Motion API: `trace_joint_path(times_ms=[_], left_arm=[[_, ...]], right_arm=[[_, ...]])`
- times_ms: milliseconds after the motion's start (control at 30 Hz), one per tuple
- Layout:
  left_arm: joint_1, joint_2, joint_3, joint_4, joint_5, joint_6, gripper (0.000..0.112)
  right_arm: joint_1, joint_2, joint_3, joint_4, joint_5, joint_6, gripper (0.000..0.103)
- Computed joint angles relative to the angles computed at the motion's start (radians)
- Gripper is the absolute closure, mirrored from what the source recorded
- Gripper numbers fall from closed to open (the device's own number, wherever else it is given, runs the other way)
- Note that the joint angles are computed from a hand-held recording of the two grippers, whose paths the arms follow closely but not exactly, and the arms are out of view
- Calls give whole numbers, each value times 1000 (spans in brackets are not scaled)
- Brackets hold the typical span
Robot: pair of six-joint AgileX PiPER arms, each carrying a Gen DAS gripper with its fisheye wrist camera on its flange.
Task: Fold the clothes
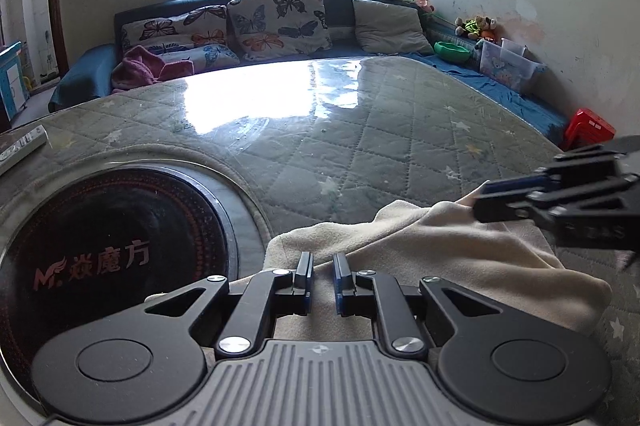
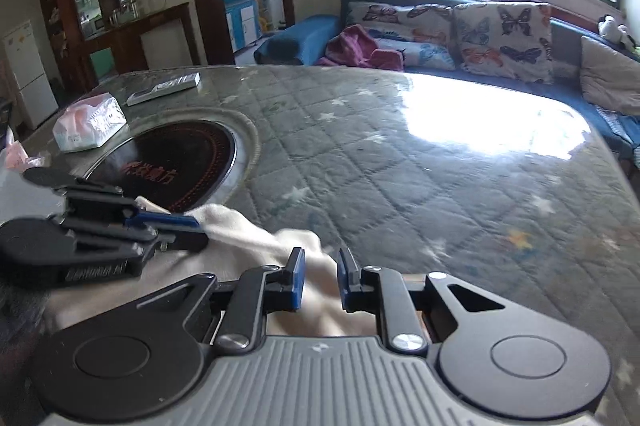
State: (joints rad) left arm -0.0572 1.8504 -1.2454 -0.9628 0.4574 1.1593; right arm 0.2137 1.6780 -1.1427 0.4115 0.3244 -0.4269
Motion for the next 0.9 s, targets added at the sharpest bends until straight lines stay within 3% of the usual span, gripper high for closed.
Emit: trace_joint_path(times_ms=[267,367,500,667,833,900], left_arm=[[-8,-3,13,-14,-19,13,99],[-13,-6,18,-14,-27,13,99],[-16,-4,18,-16,-34,12,99],[-17,-4,20,-24,-39,23,100],[-10,-8,29,-53,-37,61,99],[0,-15,40,-87,-32,98,97]], right_arm=[[-17,-119,182,-38,-66,6,88],[-23,-84,166,-140,-72,127,93],[-40,-71,149,-67,-80,79,94],[-35,-53,109,162,-68,-164,94],[-14,48,19,12,-45,-15,96],[-19,51,9,26,-33,-18,96]])
